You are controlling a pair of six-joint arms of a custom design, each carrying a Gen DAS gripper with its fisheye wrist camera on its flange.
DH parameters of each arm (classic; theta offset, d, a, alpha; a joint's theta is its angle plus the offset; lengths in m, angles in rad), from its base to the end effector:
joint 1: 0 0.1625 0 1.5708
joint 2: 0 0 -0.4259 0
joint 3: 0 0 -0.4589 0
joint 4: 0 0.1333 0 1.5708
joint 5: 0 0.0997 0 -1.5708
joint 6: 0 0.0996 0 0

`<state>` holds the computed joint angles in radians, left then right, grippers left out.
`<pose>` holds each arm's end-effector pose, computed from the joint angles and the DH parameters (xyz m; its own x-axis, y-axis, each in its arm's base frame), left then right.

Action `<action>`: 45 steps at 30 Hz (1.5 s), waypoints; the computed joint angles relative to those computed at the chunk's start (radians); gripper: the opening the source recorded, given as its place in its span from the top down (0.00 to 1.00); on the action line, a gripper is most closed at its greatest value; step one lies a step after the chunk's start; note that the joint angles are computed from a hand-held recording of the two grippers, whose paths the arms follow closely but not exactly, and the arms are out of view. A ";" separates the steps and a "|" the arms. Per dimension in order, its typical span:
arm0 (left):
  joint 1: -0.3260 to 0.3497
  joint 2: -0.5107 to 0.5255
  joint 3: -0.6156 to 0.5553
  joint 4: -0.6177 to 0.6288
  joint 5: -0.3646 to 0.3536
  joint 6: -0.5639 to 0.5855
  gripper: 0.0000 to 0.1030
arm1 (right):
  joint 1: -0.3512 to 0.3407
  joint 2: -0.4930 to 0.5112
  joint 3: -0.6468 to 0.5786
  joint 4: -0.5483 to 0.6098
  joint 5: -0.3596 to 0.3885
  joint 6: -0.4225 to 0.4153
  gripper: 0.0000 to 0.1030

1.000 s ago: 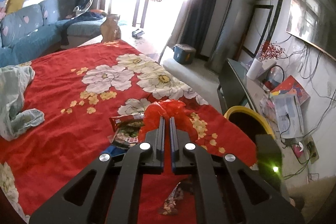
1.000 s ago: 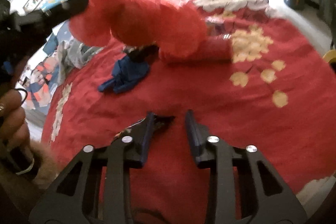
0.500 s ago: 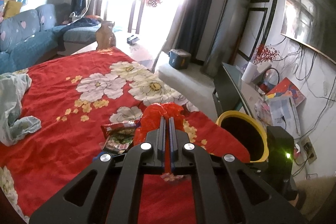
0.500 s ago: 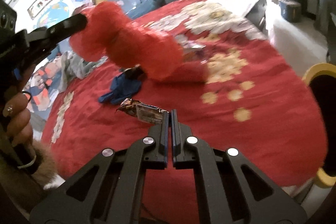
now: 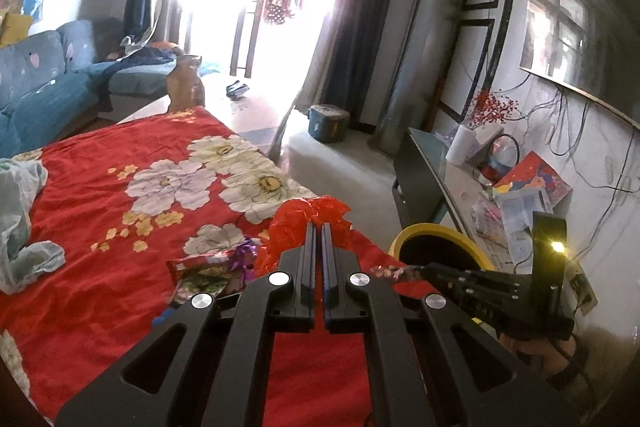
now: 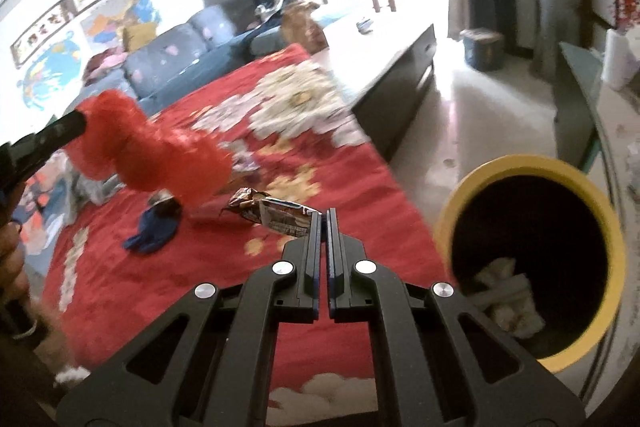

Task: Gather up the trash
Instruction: 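Carry the red bag in left tool and wrapper in right tool over the yellow bin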

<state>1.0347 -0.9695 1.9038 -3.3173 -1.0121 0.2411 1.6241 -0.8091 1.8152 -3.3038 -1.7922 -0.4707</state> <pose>-0.1687 -0.6483 0.1589 -0.8148 0.2406 -0.5274 0.5622 0.5499 -0.6177 0.1474 -0.6717 0.0767 -0.8571 -0.2548 0.4476 -0.4808 0.7075 -0.5179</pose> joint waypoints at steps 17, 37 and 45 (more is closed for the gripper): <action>-0.029 0.067 -0.048 0.035 -0.036 0.019 0.98 | -0.033 -0.039 0.004 -0.103 -0.037 0.034 1.00; -0.058 0.168 -0.121 0.077 -0.090 0.052 0.98 | -0.076 -0.067 0.005 -0.165 -0.063 0.090 1.00; -0.067 0.213 -0.153 0.096 -0.113 0.066 0.98 | -0.091 -0.075 0.007 -0.194 -0.085 0.100 1.00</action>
<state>0.9680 -0.7569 1.7503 -3.2209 -1.1248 0.3066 1.5330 -0.8839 1.8225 -3.4980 -1.8775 -0.3705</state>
